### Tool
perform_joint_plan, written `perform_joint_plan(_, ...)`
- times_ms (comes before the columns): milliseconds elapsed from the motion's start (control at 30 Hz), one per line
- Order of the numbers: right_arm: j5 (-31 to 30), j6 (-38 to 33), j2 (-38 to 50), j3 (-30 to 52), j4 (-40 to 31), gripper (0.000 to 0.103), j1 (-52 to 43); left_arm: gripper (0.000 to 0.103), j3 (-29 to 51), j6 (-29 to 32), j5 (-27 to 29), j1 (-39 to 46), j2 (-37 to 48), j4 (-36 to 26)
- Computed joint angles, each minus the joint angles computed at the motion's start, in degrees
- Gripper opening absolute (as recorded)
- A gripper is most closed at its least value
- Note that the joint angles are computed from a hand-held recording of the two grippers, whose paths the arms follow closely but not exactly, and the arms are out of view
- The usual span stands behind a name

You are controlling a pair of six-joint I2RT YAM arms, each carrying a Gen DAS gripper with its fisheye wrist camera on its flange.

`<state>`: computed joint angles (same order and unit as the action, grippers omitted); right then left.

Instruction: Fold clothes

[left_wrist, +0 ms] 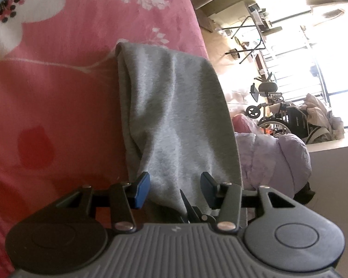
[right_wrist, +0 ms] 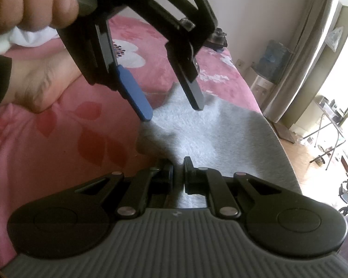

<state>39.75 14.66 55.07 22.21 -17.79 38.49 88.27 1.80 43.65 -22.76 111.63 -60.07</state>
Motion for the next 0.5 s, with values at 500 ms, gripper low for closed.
perform_joint_plan(500, -1.9, -1.0, -1.8, -0.6, 0.7, 0.007, -2.6, 0.048, 2.1, -1.1, -2.5, -2.6, 3.2, -0.1)
